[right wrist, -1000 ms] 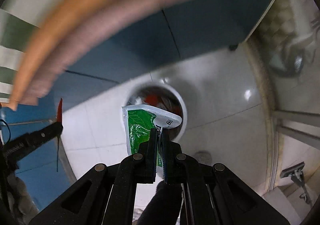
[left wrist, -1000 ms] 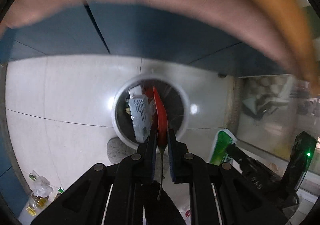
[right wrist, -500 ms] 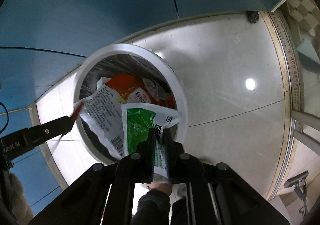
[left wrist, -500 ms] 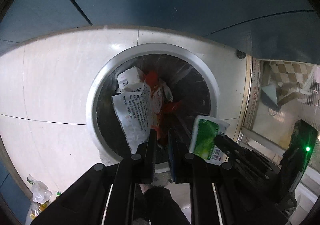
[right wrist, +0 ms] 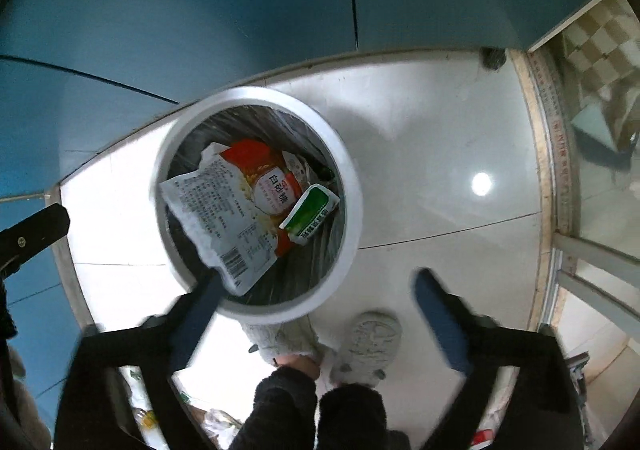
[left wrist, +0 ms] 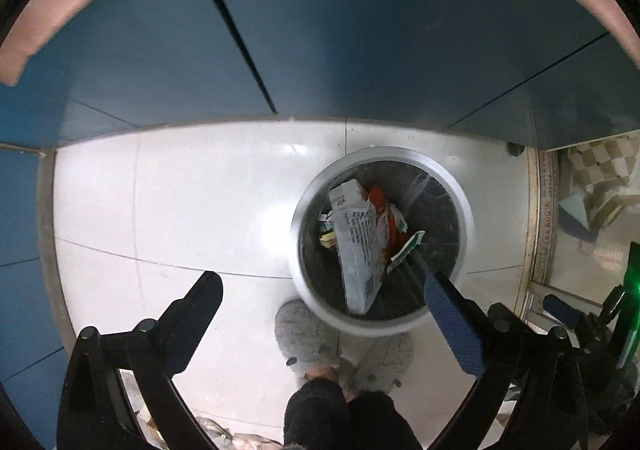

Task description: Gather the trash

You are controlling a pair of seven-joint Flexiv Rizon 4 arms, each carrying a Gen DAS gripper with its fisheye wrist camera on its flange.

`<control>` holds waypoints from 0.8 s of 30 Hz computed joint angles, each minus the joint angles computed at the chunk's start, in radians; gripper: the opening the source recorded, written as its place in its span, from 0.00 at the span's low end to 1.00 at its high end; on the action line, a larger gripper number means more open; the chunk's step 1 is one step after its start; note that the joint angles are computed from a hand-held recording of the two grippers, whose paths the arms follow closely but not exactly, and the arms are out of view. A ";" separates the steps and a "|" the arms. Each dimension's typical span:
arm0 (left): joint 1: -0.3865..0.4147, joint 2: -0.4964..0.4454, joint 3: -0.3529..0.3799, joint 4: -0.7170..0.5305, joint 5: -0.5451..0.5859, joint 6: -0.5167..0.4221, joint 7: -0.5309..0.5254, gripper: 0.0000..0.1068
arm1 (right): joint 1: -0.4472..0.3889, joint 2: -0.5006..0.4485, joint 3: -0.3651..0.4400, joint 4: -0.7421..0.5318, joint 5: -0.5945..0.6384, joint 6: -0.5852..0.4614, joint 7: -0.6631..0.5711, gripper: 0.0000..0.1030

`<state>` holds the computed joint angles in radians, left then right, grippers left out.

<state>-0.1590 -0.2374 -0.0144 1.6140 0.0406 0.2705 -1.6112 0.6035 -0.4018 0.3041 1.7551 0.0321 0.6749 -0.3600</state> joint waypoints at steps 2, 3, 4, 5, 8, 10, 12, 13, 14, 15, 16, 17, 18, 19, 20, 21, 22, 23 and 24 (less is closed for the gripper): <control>-0.003 0.041 0.003 -0.017 0.011 -0.035 -0.008 0.96 | 0.004 0.039 0.000 -0.020 -0.017 -0.057 0.006 1.00; -0.004 0.054 0.001 -0.026 0.015 -0.049 -0.013 0.96 | 0.006 0.052 0.000 -0.030 -0.023 -0.078 0.006 1.00; -0.005 0.075 0.000 -0.040 0.018 -0.074 -0.018 0.96 | 0.009 0.071 0.000 -0.049 -0.033 -0.117 0.005 1.00; -0.006 0.090 -0.002 -0.049 0.023 -0.092 -0.027 0.96 | 0.013 0.086 0.000 -0.066 -0.041 -0.152 0.004 1.00; -0.003 0.145 -0.010 -0.104 0.022 -0.182 -0.049 0.96 | 0.026 0.146 0.000 -0.122 -0.067 -0.256 0.013 1.00; -0.002 0.175 -0.021 -0.158 0.023 -0.249 -0.060 0.96 | 0.035 0.186 0.001 -0.173 -0.081 -0.334 0.014 1.00; -0.001 0.203 -0.033 -0.224 0.020 -0.313 -0.064 0.96 | 0.043 0.222 0.004 -0.234 -0.086 -0.407 0.014 1.00; -0.004 0.212 -0.041 -0.253 0.025 -0.337 -0.066 0.96 | 0.048 0.237 0.004 -0.265 -0.092 -0.444 0.015 1.00; -0.006 0.220 -0.047 -0.285 0.027 -0.363 -0.065 0.96 | 0.056 0.254 0.006 -0.303 -0.102 -0.489 0.016 1.00; -0.007 0.228 -0.054 -0.320 0.029 -0.392 -0.063 0.96 | 0.062 0.263 0.007 -0.339 -0.110 -0.524 0.013 1.00; -0.008 0.236 -0.061 -0.361 0.031 -0.422 -0.061 0.96 | 0.070 0.274 0.008 -0.374 -0.120 -0.560 0.012 1.00; -0.008 0.240 -0.066 -0.399 0.025 -0.451 -0.060 0.96 | 0.078 0.283 0.009 -0.407 -0.132 -0.596 0.018 1.00; -0.011 0.249 -0.068 -0.418 0.018 -0.467 -0.062 0.96 | 0.090 0.295 0.012 -0.452 -0.147 -0.641 0.028 1.00; -0.011 0.254 -0.071 -0.446 0.008 -0.489 -0.063 0.96 | 0.097 0.306 0.014 -0.483 -0.154 -0.669 0.033 1.00; -0.011 0.258 -0.076 -0.481 0.002 -0.518 -0.064 0.96 | 0.107 0.317 0.016 -0.522 -0.167 -0.705 0.043 1.00; -0.013 0.261 -0.080 -0.510 -0.003 -0.545 -0.068 0.96 | 0.116 0.322 0.020 -0.548 -0.178 -0.728 0.054 1.00; -0.012 0.263 -0.081 -0.537 -0.017 -0.569 -0.073 0.96 | 0.128 0.328 0.024 -0.585 -0.190 -0.758 0.063 1.00; -0.011 0.269 -0.080 -0.552 -0.033 -0.584 -0.082 0.96 | 0.142 0.332 0.028 -0.630 -0.204 -0.794 0.069 1.00; -0.008 0.265 -0.082 -0.588 -0.051 -0.608 -0.094 0.96 | 0.151 0.334 0.030 -0.657 -0.213 -0.818 0.072 1.00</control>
<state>-0.1667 0.0279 -0.0963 1.0264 -0.0108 -0.3377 -1.7050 0.7543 -0.0681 0.3345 1.0981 -0.1812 -0.1427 -0.2876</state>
